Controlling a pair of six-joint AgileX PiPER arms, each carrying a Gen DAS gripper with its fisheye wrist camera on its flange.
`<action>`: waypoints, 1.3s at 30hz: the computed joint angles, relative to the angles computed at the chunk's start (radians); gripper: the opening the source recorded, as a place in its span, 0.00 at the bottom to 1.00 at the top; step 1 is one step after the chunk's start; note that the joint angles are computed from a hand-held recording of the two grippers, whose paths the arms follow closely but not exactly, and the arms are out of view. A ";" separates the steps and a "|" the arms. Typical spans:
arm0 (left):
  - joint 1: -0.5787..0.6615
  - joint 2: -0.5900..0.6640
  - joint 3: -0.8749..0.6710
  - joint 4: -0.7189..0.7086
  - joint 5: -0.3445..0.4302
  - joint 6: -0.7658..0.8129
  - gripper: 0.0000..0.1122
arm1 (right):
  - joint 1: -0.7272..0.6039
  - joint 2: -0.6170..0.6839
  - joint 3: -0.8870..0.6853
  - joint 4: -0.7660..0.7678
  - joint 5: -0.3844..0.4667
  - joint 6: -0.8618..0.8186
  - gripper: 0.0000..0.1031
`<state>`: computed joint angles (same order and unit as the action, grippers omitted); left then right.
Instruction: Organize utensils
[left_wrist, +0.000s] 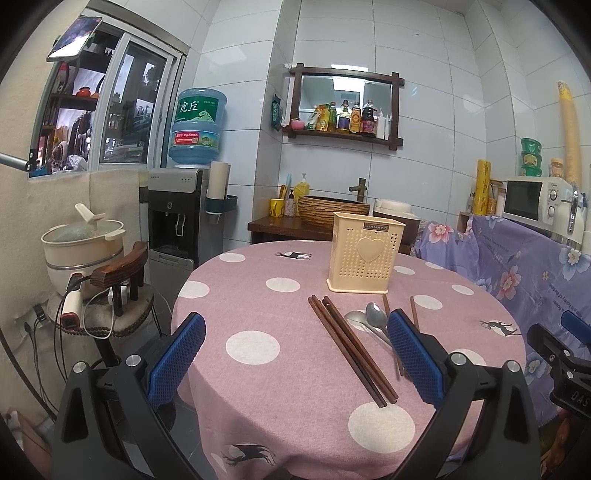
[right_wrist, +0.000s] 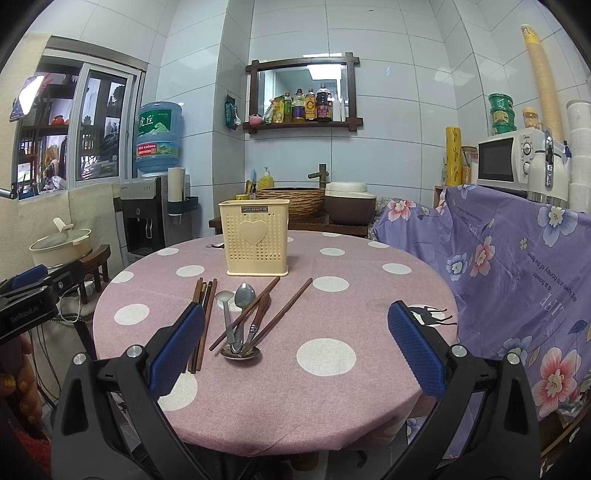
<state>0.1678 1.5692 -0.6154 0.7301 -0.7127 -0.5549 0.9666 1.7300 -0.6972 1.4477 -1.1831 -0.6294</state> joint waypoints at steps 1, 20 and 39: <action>0.007 0.005 0.003 0.004 -0.008 0.001 0.87 | 0.006 -0.019 -0.011 0.010 -0.002 -0.024 0.95; 0.018 0.017 0.008 0.009 -0.021 0.007 0.87 | 0.016 -0.030 -0.016 0.037 0.002 -0.050 0.95; -0.057 0.241 -0.331 0.518 0.324 -0.470 0.79 | -0.271 -0.001 -0.026 0.037 0.298 -0.132 0.95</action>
<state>0.1113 1.8102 -0.9467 1.2476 -0.3882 -1.0252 0.6960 1.7285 -0.7232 1.4849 -0.8849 -0.7613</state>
